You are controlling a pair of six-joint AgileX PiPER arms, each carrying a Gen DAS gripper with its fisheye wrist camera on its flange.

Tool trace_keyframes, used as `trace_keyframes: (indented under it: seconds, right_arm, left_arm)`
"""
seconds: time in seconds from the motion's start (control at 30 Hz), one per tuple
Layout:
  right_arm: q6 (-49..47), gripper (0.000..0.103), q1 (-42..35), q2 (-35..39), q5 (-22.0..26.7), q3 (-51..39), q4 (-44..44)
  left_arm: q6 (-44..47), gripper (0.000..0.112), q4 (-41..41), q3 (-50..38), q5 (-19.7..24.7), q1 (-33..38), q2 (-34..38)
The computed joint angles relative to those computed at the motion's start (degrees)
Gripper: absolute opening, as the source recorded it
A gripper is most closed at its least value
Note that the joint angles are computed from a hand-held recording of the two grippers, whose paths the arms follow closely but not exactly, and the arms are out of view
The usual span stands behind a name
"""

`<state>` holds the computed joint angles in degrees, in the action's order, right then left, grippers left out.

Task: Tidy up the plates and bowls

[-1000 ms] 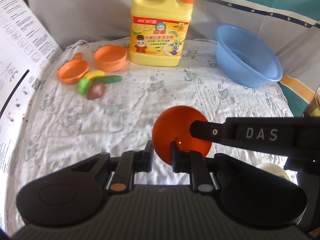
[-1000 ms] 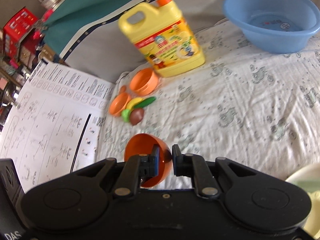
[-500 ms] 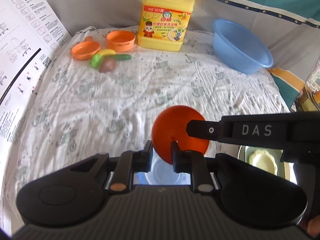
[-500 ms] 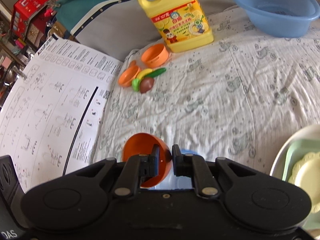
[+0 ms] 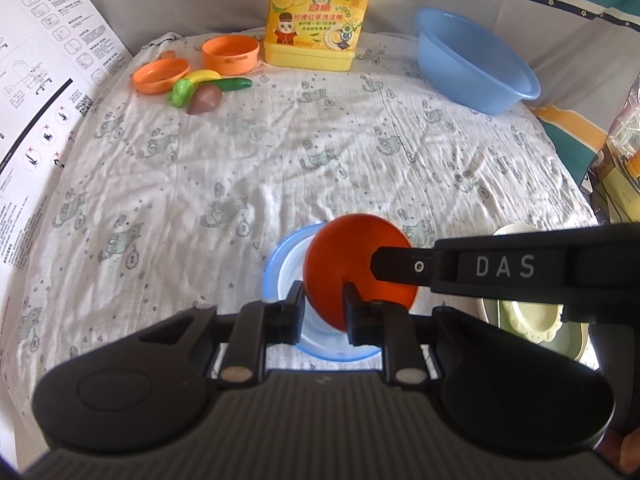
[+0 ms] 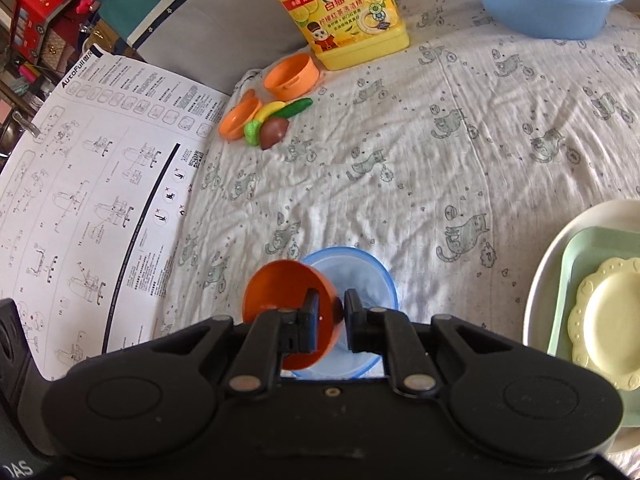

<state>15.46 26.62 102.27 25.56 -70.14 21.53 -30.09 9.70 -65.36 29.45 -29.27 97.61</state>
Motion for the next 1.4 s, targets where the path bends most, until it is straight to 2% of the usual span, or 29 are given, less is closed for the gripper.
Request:
trace_keyframes:
  seconds: [0.47, 0.53, 0.57, 0.6, 0.63, 0.67, 0.7, 0.77, 0.87, 0.9, 0.97, 1.07, 1.4]
  right_arm:
    - [-2.5, 0.015, -0.8, 3.1, 1.2, -1.9, 2.9]
    - [-2.9, 0.016, -0.9, 3.4, 1.2, -2.1, 3.3]
    - [-2.8, 0.019, -0.8, 3.4, 1.1, -2.2, 2.8]
    - [-1.5, 0.022, -0.5, 3.3, 0.9, -2.2, 1.1]
    - [0.1, 0.032, 0.0, 3.1, 0.4, -2.1, -0.9]
    - [1.5, 0.036, 0.3, 2.8, -0.1, -2.0, -2.7]
    - [2.7, 0.037, 0.7, 2.5, -0.5, -1.9, -4.3]
    - [3.3, 0.053, 0.8, 2.0, -1.2, -1.6, -5.5]
    - [6.3, 0.072, 1.1, 0.8, -2.4, -0.9, -9.4]
    - [7.5, 0.076, 1.2, 0.5, -2.8, -0.6, -10.8]
    - [9.1, 0.091, 1.2, -0.3, -3.4, 0.0, -12.7]
    - [10.3, 0.102, 0.8, -1.3, -4.0, 1.1, -13.8]
    - [7.3, 0.103, -1.3, -3.8, -4.3, 6.2, -8.3]
  left_arm:
    - [3.0, 0.019, -2.6, -1.1, -0.3, 1.4, 3.0]
    - [3.2, 0.022, -2.7, -1.2, -0.5, 1.4, 3.1]
    - [3.0, 0.024, -2.6, -1.0, -0.8, 1.4, 3.0]
    - [2.7, 0.034, -2.3, -0.8, -1.1, 1.4, 2.8]
    - [1.8, 0.041, -1.4, -0.5, -1.5, 1.2, 2.5]
    - [0.0, 0.055, 0.4, -0.2, -1.9, 0.9, 2.1]
    - [-2.3, 0.064, 2.7, 0.1, -2.1, 0.5, 1.7]
    - [-6.1, 0.071, 6.7, 0.3, -2.2, -0.1, 1.2]
    - [-8.3, 0.094, 7.9, 0.8, -2.7, 0.4, 0.3]
    - [-8.6, 0.098, 7.9, 1.1, -3.1, 0.8, -0.1]
    - [-8.7, 0.101, 8.0, 1.7, -3.4, 1.2, -0.6]
    - [-8.4, 0.103, 7.3, 3.1, -4.3, 2.0, -1.6]
    - [-9.1, 0.103, 7.0, 10.4, -9.0, 4.1, -4.2]
